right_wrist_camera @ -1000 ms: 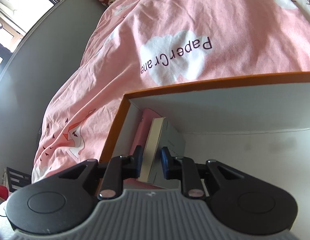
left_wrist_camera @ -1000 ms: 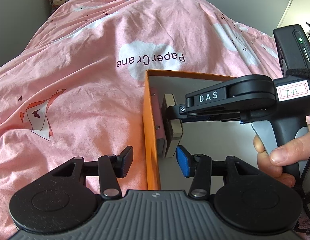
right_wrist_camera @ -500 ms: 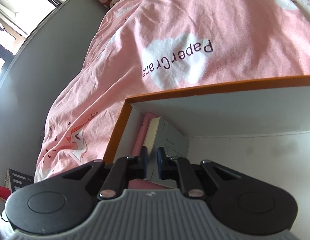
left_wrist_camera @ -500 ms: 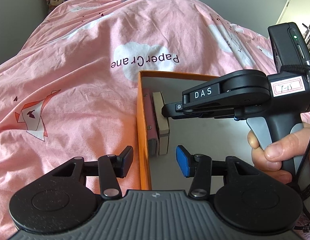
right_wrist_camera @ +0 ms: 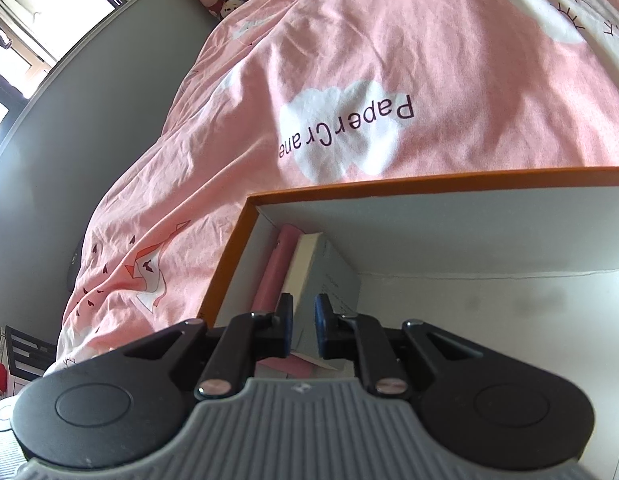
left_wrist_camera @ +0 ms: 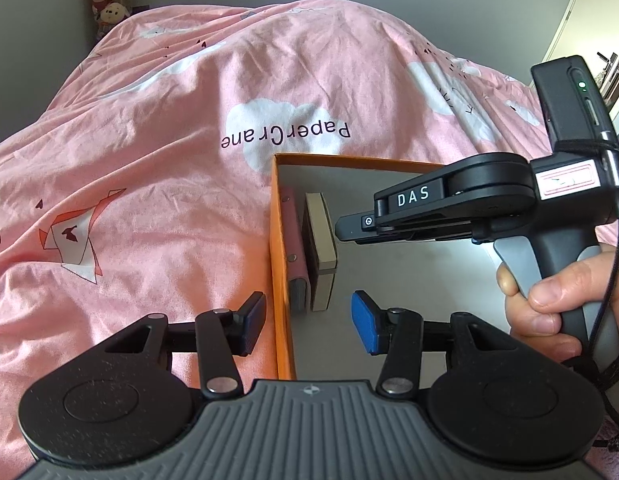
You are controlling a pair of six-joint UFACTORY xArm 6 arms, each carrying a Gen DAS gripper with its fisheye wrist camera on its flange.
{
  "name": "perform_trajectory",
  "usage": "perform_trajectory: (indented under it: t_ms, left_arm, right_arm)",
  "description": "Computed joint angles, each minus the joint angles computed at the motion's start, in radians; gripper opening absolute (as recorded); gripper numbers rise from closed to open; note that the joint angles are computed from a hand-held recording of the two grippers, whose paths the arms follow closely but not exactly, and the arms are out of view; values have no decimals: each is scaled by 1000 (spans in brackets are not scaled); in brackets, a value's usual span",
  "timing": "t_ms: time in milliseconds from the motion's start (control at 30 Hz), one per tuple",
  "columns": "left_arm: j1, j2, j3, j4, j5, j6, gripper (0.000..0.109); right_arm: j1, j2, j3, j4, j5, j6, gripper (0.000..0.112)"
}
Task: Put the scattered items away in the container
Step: 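Withdraw both tools from the orange box back toward the heap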
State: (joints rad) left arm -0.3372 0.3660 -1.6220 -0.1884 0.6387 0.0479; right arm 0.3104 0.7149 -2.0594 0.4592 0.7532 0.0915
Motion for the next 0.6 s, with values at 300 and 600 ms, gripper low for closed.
perform_trajectory:
  t_ms: [300,600]
  left_arm:
    - [-6,-111,114,-68,-30,95,55]
    - [-25,-269,302,-110,-49,193,55]
  right_arm:
    - [9,-182,244,75,-130,-106,37]
    - [38,-463,609,209,-306,-256,42]
